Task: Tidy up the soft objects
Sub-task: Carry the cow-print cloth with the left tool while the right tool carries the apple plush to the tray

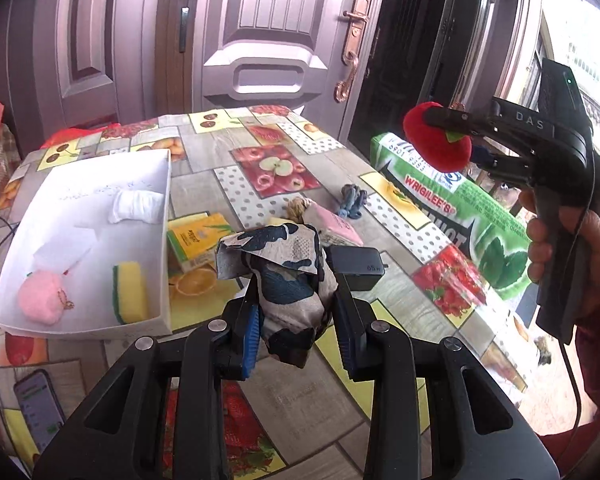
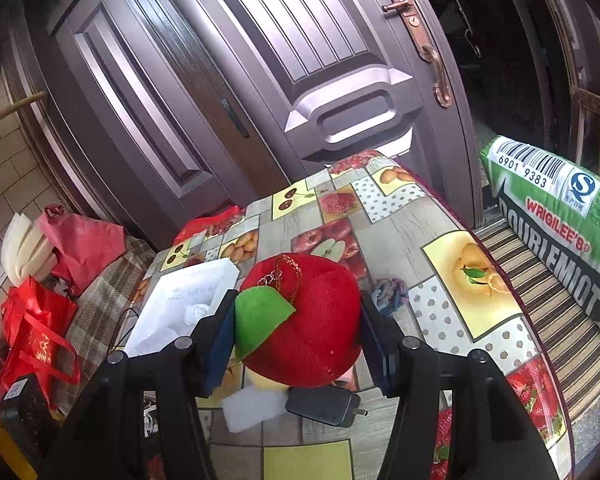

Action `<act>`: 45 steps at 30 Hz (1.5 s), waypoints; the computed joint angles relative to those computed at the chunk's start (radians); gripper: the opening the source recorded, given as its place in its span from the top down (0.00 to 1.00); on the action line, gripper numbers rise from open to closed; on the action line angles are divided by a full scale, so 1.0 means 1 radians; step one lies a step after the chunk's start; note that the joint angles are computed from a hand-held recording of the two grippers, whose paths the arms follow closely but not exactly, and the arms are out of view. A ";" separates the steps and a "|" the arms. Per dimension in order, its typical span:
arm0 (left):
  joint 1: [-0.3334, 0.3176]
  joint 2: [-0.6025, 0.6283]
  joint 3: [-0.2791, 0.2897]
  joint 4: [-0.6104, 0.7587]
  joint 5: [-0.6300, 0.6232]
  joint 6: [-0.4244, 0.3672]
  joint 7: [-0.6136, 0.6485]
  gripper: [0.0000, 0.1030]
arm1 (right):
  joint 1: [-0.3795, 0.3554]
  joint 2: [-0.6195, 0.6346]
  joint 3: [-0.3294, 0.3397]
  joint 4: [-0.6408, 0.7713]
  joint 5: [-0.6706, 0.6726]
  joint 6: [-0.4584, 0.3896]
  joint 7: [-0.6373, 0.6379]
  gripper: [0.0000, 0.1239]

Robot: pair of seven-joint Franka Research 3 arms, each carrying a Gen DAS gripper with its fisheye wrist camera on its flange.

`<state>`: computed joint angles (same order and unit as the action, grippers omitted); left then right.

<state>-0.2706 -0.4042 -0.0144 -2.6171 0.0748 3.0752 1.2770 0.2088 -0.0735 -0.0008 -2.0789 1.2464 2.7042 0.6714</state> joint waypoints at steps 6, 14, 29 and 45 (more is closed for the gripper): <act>0.131 -0.062 -0.087 -0.029 0.082 0.014 -0.099 0.70 | 0.019 -0.027 0.005 0.002 0.041 -0.016 -0.058 0.54; 0.130 -0.076 -0.071 -0.044 0.112 0.027 -0.141 0.70 | 0.036 -0.046 0.004 -0.009 0.034 -0.030 -0.077 0.54; 0.237 -0.111 -0.098 -0.056 0.165 0.044 -0.232 0.70 | 0.052 -0.047 0.006 0.001 0.024 -0.060 -0.091 0.54; 0.506 -0.226 -0.091 -0.067 0.221 0.012 -0.352 0.69 | 0.078 -0.004 0.034 0.090 0.012 -0.091 -0.151 0.54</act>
